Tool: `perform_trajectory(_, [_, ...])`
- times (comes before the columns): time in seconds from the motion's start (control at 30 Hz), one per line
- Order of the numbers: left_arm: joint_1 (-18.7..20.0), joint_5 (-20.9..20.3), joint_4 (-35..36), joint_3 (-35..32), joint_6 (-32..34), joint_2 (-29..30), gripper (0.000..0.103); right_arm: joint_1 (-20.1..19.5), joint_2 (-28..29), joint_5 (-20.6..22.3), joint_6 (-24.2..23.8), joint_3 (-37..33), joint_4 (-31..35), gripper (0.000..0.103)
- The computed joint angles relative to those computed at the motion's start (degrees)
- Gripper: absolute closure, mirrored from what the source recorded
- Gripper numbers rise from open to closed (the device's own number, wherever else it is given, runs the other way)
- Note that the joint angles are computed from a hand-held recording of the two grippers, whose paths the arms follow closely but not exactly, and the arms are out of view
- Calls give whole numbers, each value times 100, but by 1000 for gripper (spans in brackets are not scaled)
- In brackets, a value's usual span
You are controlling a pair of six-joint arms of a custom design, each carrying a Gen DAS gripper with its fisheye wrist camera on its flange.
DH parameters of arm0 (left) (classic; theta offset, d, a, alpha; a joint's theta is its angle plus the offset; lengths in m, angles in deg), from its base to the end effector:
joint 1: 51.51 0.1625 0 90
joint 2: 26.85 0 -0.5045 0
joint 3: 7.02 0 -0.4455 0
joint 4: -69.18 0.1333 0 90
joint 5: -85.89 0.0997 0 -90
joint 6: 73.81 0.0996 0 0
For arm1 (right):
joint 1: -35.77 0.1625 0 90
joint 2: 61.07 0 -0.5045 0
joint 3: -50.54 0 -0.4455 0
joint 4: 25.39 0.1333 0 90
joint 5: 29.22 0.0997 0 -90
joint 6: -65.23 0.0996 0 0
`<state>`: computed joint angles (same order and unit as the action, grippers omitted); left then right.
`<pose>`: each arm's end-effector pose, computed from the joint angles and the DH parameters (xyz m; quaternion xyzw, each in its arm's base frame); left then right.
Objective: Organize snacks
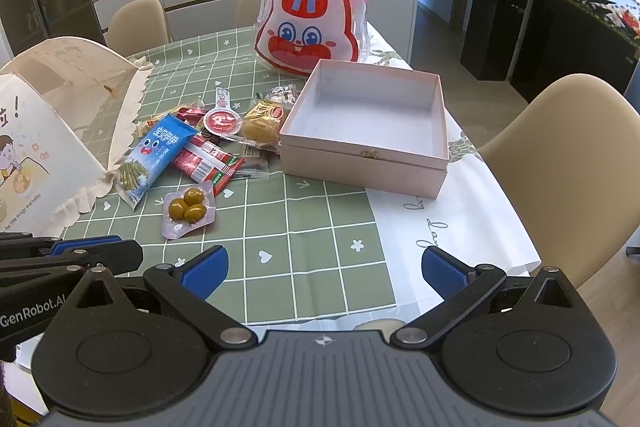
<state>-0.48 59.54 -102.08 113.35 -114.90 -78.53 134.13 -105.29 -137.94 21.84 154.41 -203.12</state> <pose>-0.1928 -0.5922 0.1218 -0.0733 0.8433 -0.4084 0.3415 0.2048 -0.6967 0.0936 0.3822 -0.8785 0.1808 0.2225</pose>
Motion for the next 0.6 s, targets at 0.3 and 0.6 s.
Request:
perform_trajectory(0.3, [191,-223,-302,-57,195,48,88,-37,111,-3,-7,-117,-20,0])
perform_trajectory(0.6, [803,-395,-2717,-23,2151,594,86,-414,561,636,-741,-136,-786,0])
